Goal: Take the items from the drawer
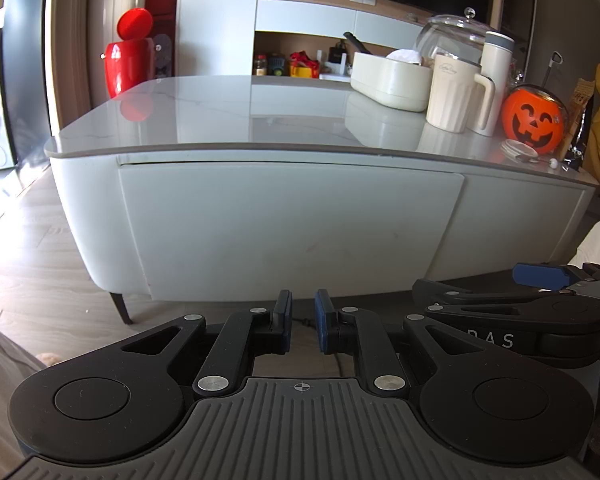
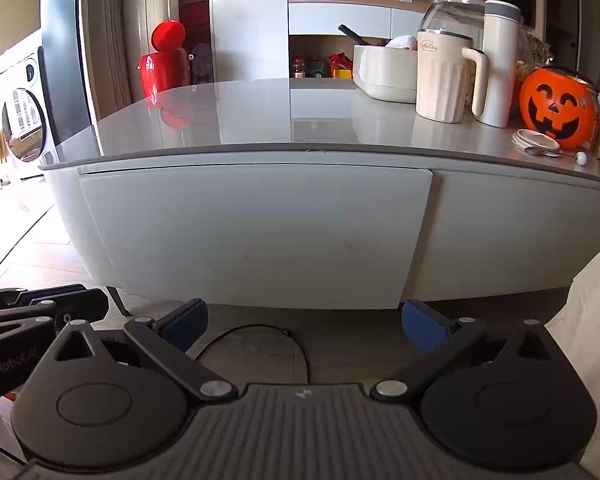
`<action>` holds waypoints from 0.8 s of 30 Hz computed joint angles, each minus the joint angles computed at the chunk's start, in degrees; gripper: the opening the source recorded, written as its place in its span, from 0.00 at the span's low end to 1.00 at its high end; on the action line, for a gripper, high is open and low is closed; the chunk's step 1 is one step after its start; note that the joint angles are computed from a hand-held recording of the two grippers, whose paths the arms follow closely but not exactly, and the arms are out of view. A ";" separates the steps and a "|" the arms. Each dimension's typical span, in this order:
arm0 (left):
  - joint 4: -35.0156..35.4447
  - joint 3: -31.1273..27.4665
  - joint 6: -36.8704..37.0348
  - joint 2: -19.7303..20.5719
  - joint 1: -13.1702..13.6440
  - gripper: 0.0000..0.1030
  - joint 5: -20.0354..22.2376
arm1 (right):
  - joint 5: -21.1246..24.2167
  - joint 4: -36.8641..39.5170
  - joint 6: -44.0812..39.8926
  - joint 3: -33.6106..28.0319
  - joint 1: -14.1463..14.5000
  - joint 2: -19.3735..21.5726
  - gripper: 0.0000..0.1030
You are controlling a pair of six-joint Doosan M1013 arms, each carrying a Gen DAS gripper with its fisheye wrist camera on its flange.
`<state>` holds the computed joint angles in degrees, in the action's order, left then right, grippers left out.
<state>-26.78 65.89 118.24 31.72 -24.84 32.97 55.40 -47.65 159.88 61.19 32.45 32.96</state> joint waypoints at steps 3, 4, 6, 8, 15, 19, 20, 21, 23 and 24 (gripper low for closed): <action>-0.02 0.00 0.02 0.00 0.01 0.15 0.01 | -0.03 0.06 -0.07 -0.01 -0.02 -0.01 1.00; -0.02 0.01 0.03 -0.01 0.00 0.15 -0.01 | -0.03 0.07 -0.08 0.00 -0.02 -0.02 1.00; -0.08 0.02 0.08 -0.01 0.01 0.15 -0.02 | -0.07 0.10 -0.12 -0.02 -0.03 -0.01 1.00; -0.05 0.02 0.02 -0.02 0.01 0.15 -0.01 | -0.09 0.12 -0.14 -0.03 -0.03 -0.02 1.00; -0.14 0.06 0.11 -0.03 0.02 0.15 -0.04 | -0.10 0.21 -0.22 -0.09 -0.03 -0.01 1.00; 0.09 -0.05 -0.32 -0.05 -0.11 0.15 -0.03 | -0.07 0.23 -0.21 -0.11 -0.01 0.00 1.00; 0.18 -0.09 -0.42 -0.03 -0.14 0.15 0.01 | -0.07 0.23 -0.21 -0.11 -0.01 0.00 1.00; 0.06 -0.06 -0.26 -0.04 -0.10 0.15 0.00 | -0.15 0.25 -0.25 -0.09 -0.02 -0.01 1.00; 0.16 -0.14 -0.42 -0.04 -0.14 0.15 0.08 | -0.13 0.34 -0.29 -0.10 -0.03 -0.01 1.00; 0.16 -0.14 -0.42 -0.04 -0.14 0.15 0.08 | -0.07 0.34 -0.22 -0.03 0.02 -0.04 1.00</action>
